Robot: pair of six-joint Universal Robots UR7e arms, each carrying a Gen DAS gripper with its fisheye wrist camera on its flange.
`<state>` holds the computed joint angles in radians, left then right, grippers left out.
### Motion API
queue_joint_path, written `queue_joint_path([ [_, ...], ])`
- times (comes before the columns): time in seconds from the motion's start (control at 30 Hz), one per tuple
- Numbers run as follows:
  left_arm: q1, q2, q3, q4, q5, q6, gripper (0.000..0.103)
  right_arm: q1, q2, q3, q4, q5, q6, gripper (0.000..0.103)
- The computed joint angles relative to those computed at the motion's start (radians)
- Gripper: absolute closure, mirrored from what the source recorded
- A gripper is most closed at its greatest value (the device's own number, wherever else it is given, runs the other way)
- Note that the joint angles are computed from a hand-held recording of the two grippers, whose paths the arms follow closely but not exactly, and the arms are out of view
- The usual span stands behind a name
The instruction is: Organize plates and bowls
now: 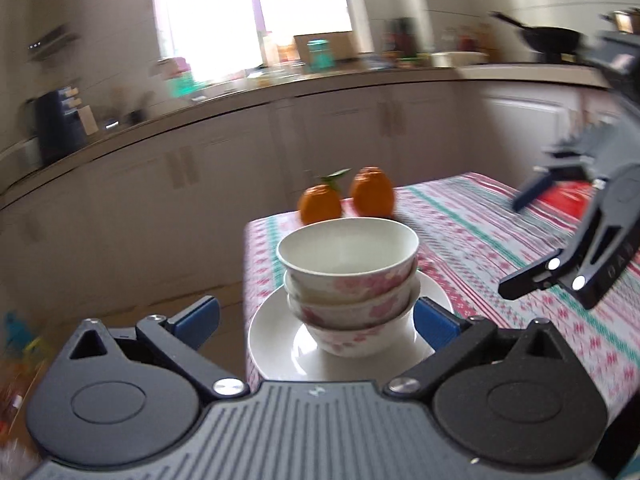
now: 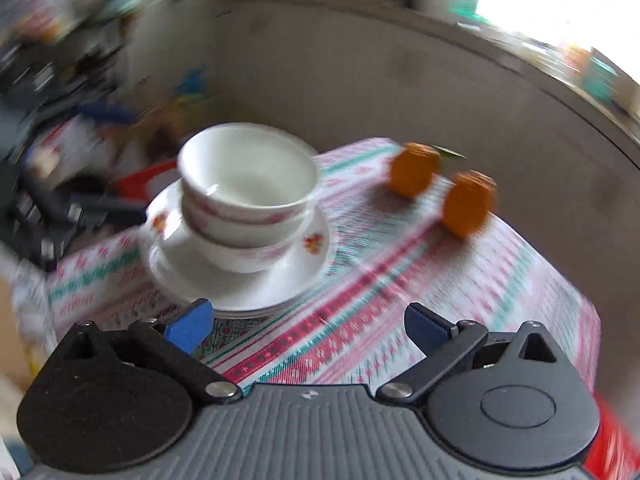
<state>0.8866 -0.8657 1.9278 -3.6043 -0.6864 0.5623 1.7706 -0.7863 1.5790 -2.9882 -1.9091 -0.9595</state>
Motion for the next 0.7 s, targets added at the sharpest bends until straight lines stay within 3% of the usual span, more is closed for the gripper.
queue_joint_path([
  [0.13,-0.065,-0.008,0.036,0.038,0.072,-0.214,0.001,0.033,0.001,0.117,-0.307,-0.107,0.118,0.0],
  [0.3,-0.142,-0.016,0.087,0.101,0.226,-0.452,0.001,0.043,-0.065,0.243,-0.462,-0.132,0.287,0.0],
  [0.37,-0.166,-0.018,0.102,0.159,0.293,-0.55,0.001,0.05,-0.073,0.282,-0.525,-0.154,0.297,0.0],
  [0.57,-0.218,0.007,0.133,0.222,0.409,-0.651,0.001,0.063,-0.075,0.356,-0.643,-0.194,0.28,0.0],
  [0.7,-0.228,-0.004,0.147,0.257,0.421,-0.694,0.001,0.07,-0.072,0.378,-0.676,-0.221,0.289,0.0],
])
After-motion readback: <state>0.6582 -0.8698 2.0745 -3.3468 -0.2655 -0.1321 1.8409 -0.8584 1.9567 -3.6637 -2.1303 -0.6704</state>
